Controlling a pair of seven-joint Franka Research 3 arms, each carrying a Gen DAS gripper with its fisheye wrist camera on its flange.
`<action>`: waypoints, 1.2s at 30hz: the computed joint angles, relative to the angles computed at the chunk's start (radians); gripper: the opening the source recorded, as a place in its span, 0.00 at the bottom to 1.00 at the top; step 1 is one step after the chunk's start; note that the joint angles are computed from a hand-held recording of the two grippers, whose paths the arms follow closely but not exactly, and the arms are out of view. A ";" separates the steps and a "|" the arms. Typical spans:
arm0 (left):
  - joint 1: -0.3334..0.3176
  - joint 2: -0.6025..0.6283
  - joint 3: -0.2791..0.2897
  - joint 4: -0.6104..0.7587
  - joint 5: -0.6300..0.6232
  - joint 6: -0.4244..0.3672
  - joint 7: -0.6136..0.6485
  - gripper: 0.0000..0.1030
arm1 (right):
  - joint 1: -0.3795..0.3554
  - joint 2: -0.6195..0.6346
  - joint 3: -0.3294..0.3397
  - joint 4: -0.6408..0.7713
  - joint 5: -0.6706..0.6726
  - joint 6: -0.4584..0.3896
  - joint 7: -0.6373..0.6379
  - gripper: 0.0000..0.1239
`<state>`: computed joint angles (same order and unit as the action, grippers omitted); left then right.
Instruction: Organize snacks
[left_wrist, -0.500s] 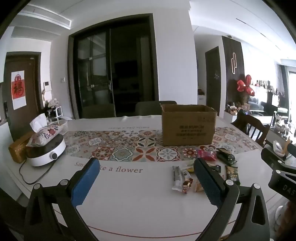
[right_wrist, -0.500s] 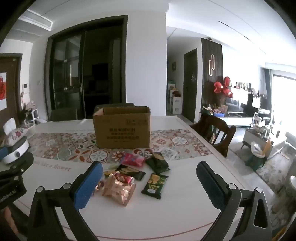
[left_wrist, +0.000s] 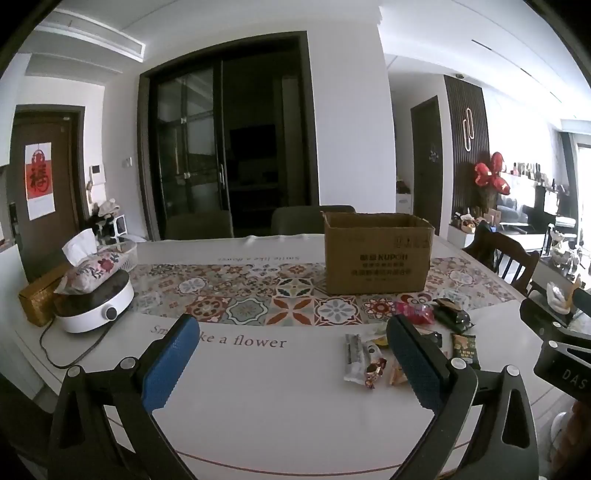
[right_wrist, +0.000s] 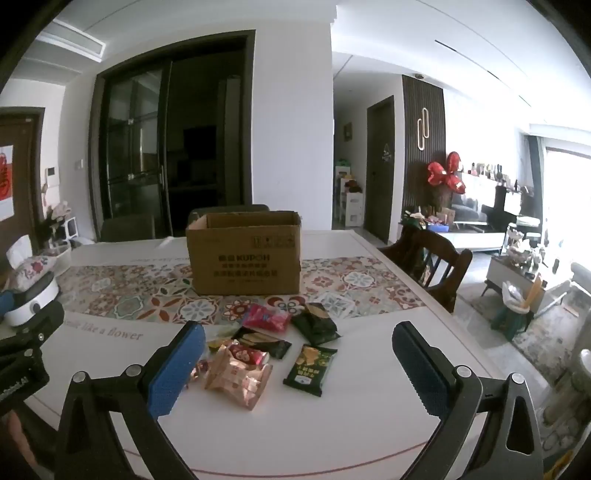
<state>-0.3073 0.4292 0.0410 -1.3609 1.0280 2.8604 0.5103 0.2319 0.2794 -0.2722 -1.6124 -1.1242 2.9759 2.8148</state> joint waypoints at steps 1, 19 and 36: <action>-0.003 0.000 0.001 0.000 0.003 -0.002 -0.004 1.00 | -0.001 -0.001 0.001 -0.001 0.003 0.002 -0.002 0.83; -0.004 -0.003 0.003 -0.004 0.018 0.002 -0.021 1.00 | -0.002 -0.004 0.001 -0.005 0.002 0.002 -0.002 0.83; -0.002 -0.003 0.002 -0.005 0.022 0.004 -0.024 1.00 | -0.003 -0.006 0.002 -0.006 0.002 0.000 -0.003 0.83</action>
